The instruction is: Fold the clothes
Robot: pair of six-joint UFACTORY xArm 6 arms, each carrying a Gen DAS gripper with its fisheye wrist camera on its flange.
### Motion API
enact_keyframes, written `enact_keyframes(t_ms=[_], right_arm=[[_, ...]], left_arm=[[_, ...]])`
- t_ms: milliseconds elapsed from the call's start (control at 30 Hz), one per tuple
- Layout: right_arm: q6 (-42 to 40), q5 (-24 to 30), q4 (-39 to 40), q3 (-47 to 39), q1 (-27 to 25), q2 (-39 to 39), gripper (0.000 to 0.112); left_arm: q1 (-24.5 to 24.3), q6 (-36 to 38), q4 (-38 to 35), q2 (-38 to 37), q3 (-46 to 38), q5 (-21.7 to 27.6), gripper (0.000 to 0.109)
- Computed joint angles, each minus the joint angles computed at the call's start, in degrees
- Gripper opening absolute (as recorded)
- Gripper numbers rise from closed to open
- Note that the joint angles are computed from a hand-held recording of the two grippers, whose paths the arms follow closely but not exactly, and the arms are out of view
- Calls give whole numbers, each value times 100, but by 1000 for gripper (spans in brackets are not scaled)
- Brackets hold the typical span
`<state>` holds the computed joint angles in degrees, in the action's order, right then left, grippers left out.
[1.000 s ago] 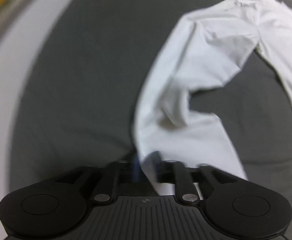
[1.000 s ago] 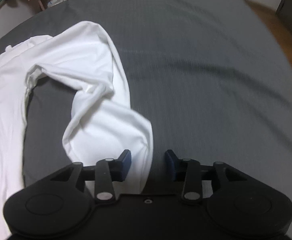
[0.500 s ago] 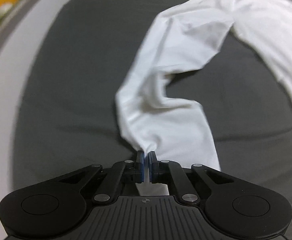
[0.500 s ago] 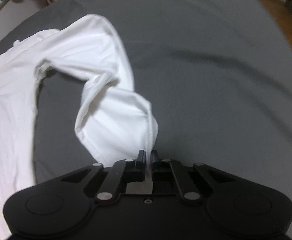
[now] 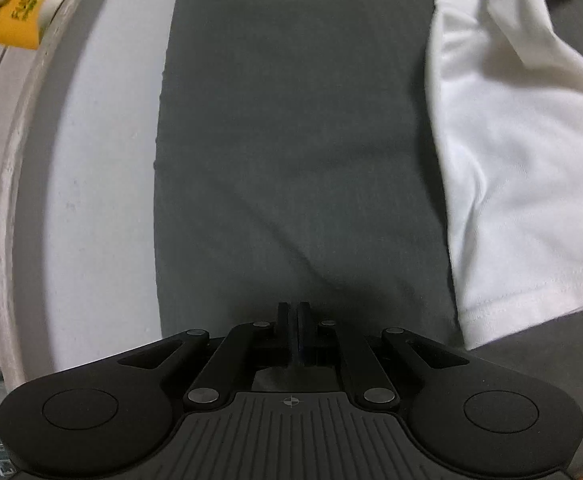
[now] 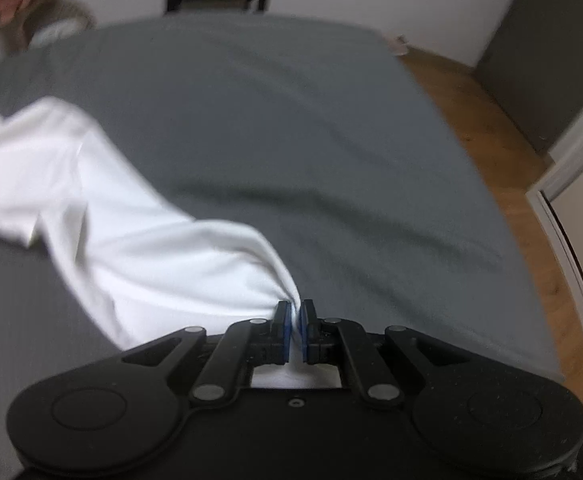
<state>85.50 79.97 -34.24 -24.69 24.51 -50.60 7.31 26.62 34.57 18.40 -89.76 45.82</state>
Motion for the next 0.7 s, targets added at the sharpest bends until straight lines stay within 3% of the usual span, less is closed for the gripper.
enact_keyframes(t_ms=[100,167,200,300,367,467,500,567,600,700], right_arm=[[634,-205,39,402,-182,-916,9],[1182,214,-56,454,48,-1246,30],[1387,415,-70,484,163,-1390,32],[1947,697,138,837,327,-2241,33],[2558,616,125,1248,508,-3030,33],[2935,230,10,1715,647,-3608,22],[2909,385,84,1788,752,-3877,19],[2746,521,56,1641,800,-3696,9],[2985,906,-223,1377,1136,-3245,9],[2526,2705,-1162,330,2187,-1446,8]], left_arm=[[17,-66,-321,57,-166,-26,5],[37,-137,-925,143,-459,63,7],[31,-245,-1136,183,-585,61,10],[-21,-410,-1745,166,-680,-197,36],[-134,-139,-2253,-4,-464,-462,68],[-362,375,-3039,-271,-130,-752,70],[-447,485,-3218,-353,-56,-693,70],[-635,697,-3644,-513,88,-532,70],[-747,794,-3903,-533,144,-473,70],[-988,1205,-4610,-672,319,-139,70]])
